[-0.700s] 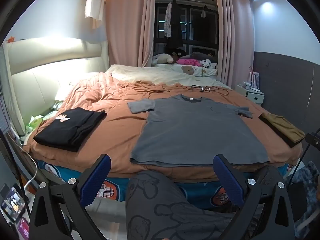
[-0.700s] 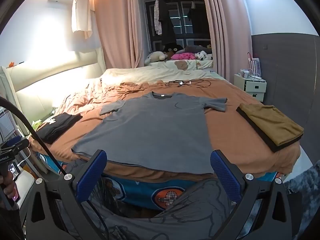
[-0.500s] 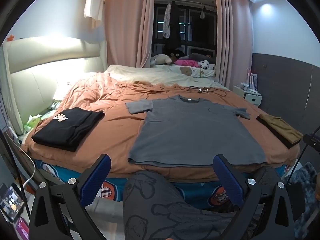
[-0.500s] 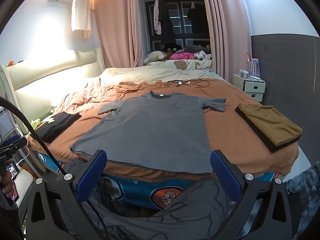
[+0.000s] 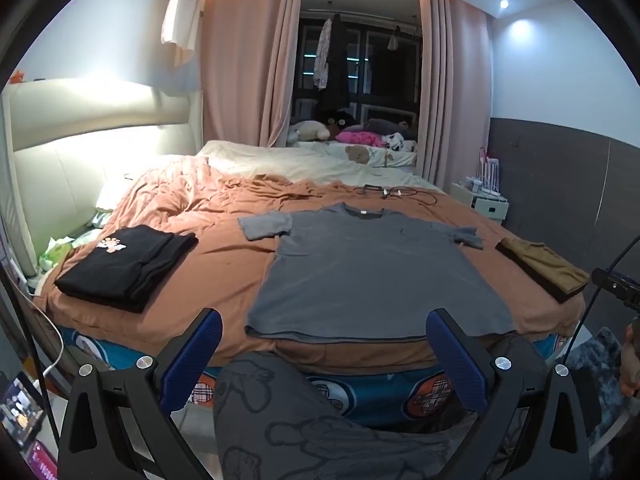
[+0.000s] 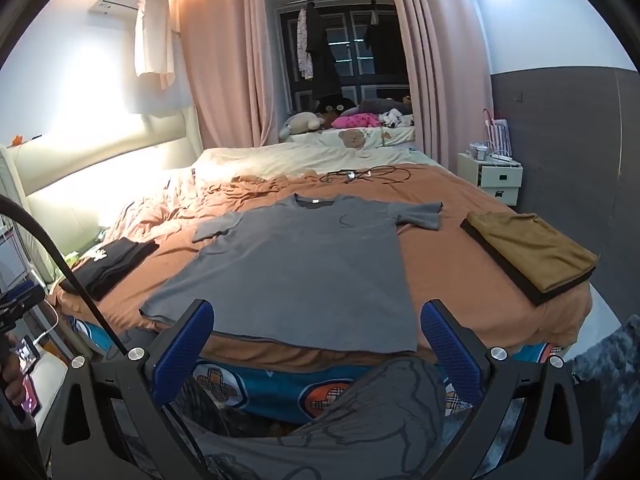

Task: Fold small clothes

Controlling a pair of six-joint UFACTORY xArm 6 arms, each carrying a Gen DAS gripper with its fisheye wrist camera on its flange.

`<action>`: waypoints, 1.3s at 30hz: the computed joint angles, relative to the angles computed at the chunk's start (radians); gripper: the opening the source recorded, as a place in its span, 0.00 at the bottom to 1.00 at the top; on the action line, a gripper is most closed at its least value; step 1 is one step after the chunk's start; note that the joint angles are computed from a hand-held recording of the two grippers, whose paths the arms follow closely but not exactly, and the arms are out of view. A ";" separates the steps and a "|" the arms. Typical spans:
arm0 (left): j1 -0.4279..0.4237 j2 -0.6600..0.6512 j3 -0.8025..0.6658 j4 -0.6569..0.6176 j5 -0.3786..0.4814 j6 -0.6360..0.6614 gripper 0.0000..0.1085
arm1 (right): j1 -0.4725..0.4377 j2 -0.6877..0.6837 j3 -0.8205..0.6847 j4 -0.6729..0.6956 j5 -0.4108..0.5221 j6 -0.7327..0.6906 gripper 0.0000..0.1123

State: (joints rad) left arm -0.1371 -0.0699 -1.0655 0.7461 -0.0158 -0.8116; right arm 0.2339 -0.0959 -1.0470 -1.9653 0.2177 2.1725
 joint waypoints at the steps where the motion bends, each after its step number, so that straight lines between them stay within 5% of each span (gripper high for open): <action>1: -0.001 -0.001 -0.004 0.018 0.004 -0.019 0.94 | 0.011 0.001 0.001 0.020 0.013 -0.020 0.92; 4: 0.017 -0.003 0.003 0.097 -0.022 -0.097 0.94 | 0.018 -0.002 0.004 0.030 0.026 -0.036 0.92; 10: 0.042 -0.006 0.032 0.051 -0.077 -0.051 0.94 | 0.018 -0.013 0.007 0.035 0.029 -0.040 0.92; 16: 0.058 -0.009 0.006 0.277 -0.087 -0.261 0.94 | 0.022 -0.014 0.013 0.010 0.033 -0.013 0.92; 21: 0.057 -0.012 0.014 0.241 -0.091 -0.226 0.94 | 0.018 -0.020 0.018 -0.004 0.026 0.000 0.92; 28: 0.072 -0.014 -0.008 0.410 -0.099 -0.386 0.94 | 0.014 -0.025 0.019 -0.023 0.026 0.022 0.92; 39: 0.062 -0.016 -0.014 0.440 -0.092 -0.416 0.94 | 0.021 -0.028 0.024 0.001 0.036 -0.002 0.92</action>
State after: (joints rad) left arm -0.0752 -0.0858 -1.0792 1.1862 -0.1080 -1.2274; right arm 0.2554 -0.1237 -1.0235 -1.9645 0.2536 2.1708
